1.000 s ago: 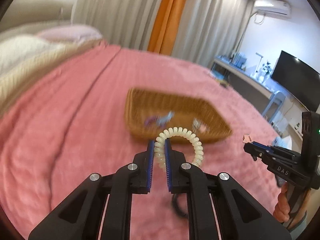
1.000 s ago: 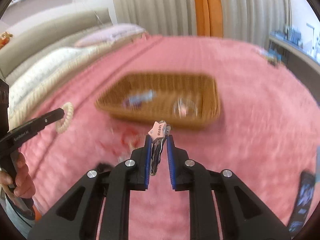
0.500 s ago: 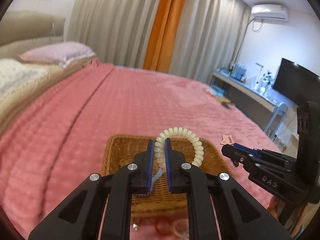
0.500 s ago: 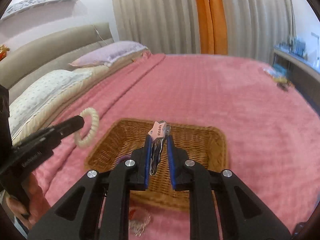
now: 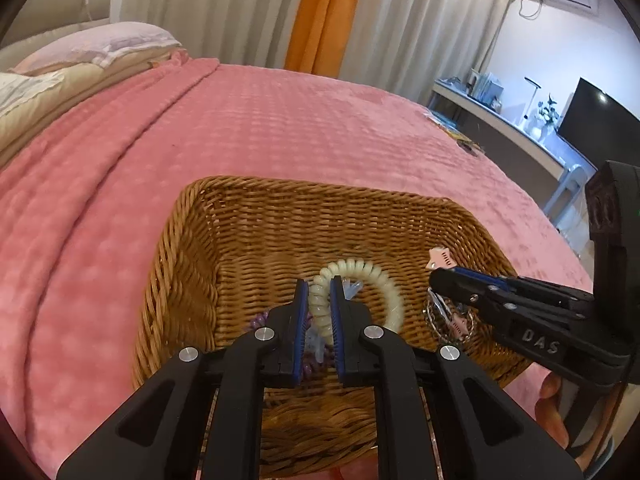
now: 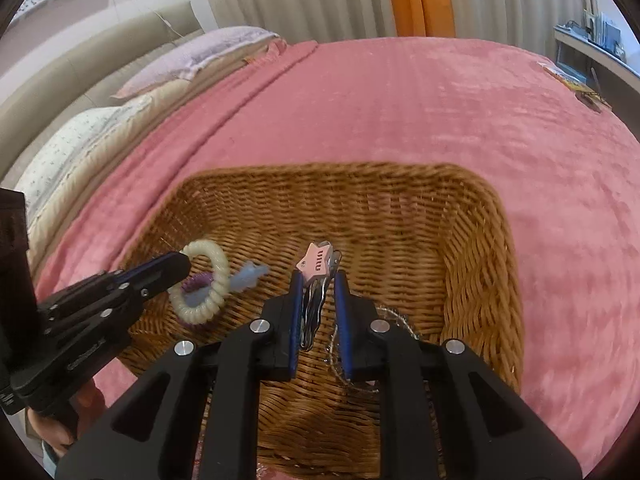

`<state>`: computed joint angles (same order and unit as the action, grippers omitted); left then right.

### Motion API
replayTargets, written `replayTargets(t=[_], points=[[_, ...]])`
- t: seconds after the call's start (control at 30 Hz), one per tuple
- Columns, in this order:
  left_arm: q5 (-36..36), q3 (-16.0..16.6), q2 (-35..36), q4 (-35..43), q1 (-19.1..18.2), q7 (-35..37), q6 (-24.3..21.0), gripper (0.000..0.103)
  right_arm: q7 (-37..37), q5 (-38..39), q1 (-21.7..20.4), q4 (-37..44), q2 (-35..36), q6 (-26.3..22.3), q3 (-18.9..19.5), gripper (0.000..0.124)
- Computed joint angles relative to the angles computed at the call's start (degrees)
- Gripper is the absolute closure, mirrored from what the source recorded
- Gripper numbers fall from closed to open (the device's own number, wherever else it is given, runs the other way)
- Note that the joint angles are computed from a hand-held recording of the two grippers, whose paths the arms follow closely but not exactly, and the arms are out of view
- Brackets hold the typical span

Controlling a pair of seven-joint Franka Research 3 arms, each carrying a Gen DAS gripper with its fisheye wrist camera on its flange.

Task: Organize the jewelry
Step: 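Carry both items over the basket and open both grippers to drop them, then grasp the black watch with the left gripper while the right grasps a crystal bead bracelet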

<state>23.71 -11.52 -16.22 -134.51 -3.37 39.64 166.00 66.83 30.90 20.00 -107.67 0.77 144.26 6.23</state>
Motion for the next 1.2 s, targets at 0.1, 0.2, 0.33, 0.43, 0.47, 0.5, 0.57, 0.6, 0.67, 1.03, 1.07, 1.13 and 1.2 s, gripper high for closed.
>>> replayTargets(t=[0.1,0.2,0.33,0.43,0.47,0.5,0.57,0.6,0.67,1.03,1.07,1.13,1.2], points=[[-0.61,0.25,-0.56,-0.35,-0.46,0.70,0.45,0.075,0.74,-0.09,-0.17,1.01,0.81,-1.84,-0.14,0.093],[-2.32,1.28,-3.07,-2.37,-1.53,1.81,2.18,0.069,-0.11,1.48,-0.34,-0.41,-0.64,-0.59,-0.21,0.077],[-2.15,0.28,-8.44,-5.45,-0.52,0.70,3.82,0.068,-3.49,5.38,-0.22,-2.89,-4.54,-0.56,-0.61,0.077],[-2.67,0.07,-14.26,-9.05,-0.57,0.08,5.12,0.068,-7.10,8.12,0.41,-6.84,-9.79,0.14,-1.16,0.077],[-2.95,0.02,-16.24,-10.38,-0.69,-0.15,5.54,0.068,-8.02,8.52,0.75,-8.94,-12.36,0.95,-1.27,0.077],[-3.24,-0.18,-18.19,-11.67,-0.74,-0.50,5.84,0.067,-8.54,8.76,1.11,-10.16,-13.94,1.36,-1.47,0.077],[-3.92,-0.61,-22.11,-14.29,-0.84,-1.43,5.88,0.067,-10.44,9.99,2.13,-12.93,-17.52,1.71,-2.16,0.077],[-4.24,-0.78,-23.64,-15.39,-0.98,-1.80,5.73,0.067,-11.16,10.15,2.55,-14.96,-19.93,1.87,-2.36,0.077],[-4.83,-1.14,-26.56,-17.46,-1.38,-2.52,5.09,0.067,-11.65,9.95,3.20,-17.36,-22.75,1.66,-2.72,0.077],[-9.63,0.70,-32.35,-24.64,-9.40,-2.78,-2.57,0.067,-6.97,6.59,4.01,-26.27,-28.98,-0.30,-2.76,0.086],[-10.27,0.92,-32.02,-24.88,-10.40,-2.62,-3.16,0.067,-6.67,6.51,4.08,-26.34,-28.62,-0.51,-2.92,0.086],[-11.40,1.55,-31.34,-25.42,-11.95,-2.20,-3.21,0.067,-5.51,5.94,3.84,-26.32,-27.12,-0.47,-2.69,0.088],[-12.71,2.38,-30.65,-25.96,-13.75,-1.54,-3.03,0.067,-3.91,4.42,3.32,-24.35,-23.08,-1.44,-2.35,0.090]])
